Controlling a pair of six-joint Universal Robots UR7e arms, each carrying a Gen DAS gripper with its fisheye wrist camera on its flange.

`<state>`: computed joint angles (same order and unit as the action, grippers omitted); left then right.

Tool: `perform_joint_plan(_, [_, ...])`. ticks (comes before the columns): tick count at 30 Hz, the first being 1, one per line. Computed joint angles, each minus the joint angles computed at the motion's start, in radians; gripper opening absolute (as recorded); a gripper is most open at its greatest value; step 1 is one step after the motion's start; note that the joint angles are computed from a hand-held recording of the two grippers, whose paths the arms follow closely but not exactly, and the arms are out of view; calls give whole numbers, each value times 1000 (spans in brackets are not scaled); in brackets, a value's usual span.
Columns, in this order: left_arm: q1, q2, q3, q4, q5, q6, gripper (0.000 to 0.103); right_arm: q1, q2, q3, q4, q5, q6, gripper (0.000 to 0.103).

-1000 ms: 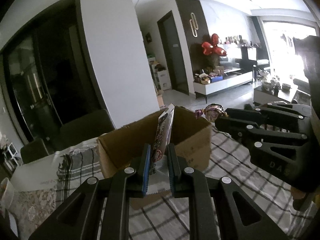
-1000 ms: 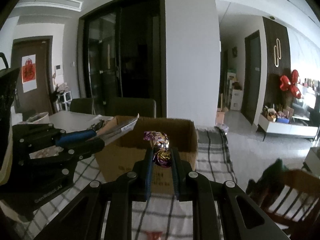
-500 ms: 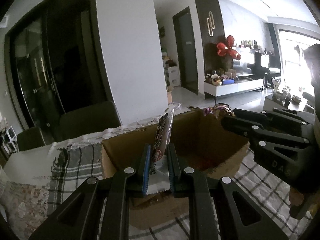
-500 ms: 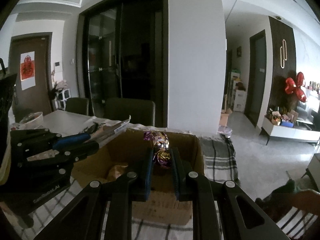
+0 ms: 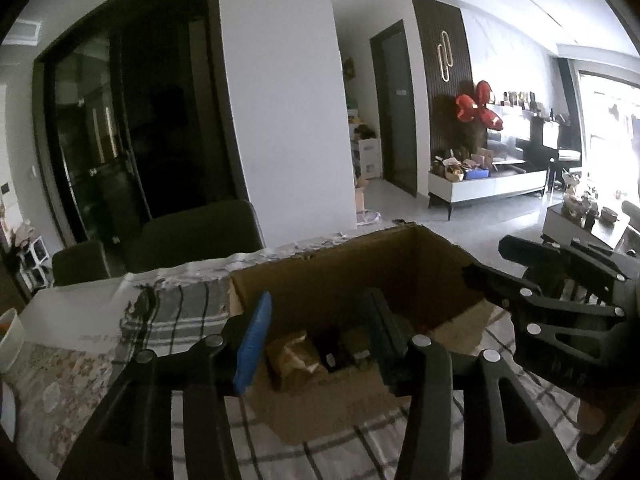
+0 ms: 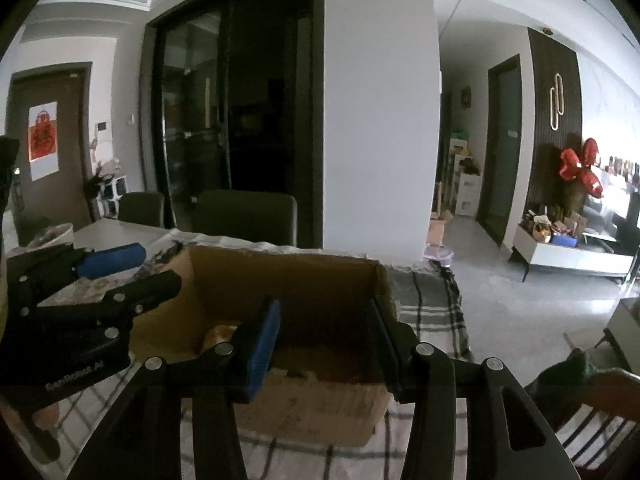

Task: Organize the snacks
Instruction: 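Open both tools to drop the snacks into the box, then grasp the white packet with left tool while right tool grasps red wrapped bar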

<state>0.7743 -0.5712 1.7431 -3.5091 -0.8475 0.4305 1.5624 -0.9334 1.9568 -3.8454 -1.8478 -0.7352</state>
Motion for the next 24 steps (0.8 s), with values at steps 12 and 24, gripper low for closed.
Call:
perform_joint_plan(12, [-92, -107, 246, -97, 73, -76, 50, 39, -87, 207, -79, -17, 60, 47])
perform_joint_plan(24, [-153, -165, 454, -101, 120, -239, 50, 26, -98, 366, -126, -35, 129, 47])
